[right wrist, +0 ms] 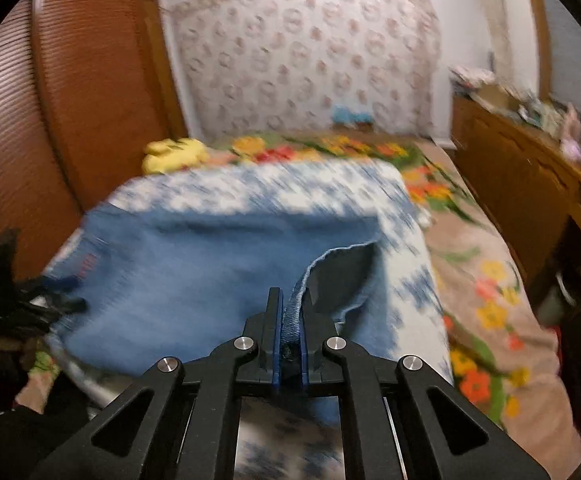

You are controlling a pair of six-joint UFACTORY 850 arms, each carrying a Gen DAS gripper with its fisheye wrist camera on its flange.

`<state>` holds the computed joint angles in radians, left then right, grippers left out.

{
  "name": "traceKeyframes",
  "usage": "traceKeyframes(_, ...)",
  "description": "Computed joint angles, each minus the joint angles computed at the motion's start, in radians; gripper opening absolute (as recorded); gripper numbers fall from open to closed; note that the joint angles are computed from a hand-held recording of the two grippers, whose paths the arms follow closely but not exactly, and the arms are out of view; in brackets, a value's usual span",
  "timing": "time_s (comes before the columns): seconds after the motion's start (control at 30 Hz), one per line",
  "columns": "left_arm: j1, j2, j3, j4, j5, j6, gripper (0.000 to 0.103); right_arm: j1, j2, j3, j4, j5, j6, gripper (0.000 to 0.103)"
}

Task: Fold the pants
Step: 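Lift the jeans leg hem with the right gripper toward the waistband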

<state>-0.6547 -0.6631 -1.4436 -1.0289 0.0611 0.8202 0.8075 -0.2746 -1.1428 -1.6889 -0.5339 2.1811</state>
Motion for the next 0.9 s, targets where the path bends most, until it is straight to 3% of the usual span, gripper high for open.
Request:
traceKeyframes(0.13,0.003,0.043,0.036,0.133,0.034,-0.128,0.084,0.011,-0.046,-0.116,-0.075,0.065,-0.035,0.006)
traceKeyframes(0.37,0.022,0.119,0.107,0.174,0.096,-0.170,0.084,0.021,-0.174,-0.346,-0.074,0.168,-0.200,0.006)
traceKeyframes(0.7,0.055,0.175,0.178,0.239,0.145,-0.248,0.084,-0.026,-0.341,-0.610,0.098,0.339,-0.437,0.006)
traceKeyframes(0.9,0.066,0.184,0.198,0.237,0.155,-0.265,0.084,-0.055,-0.348,-0.616,0.136,0.426,-0.501,0.006)
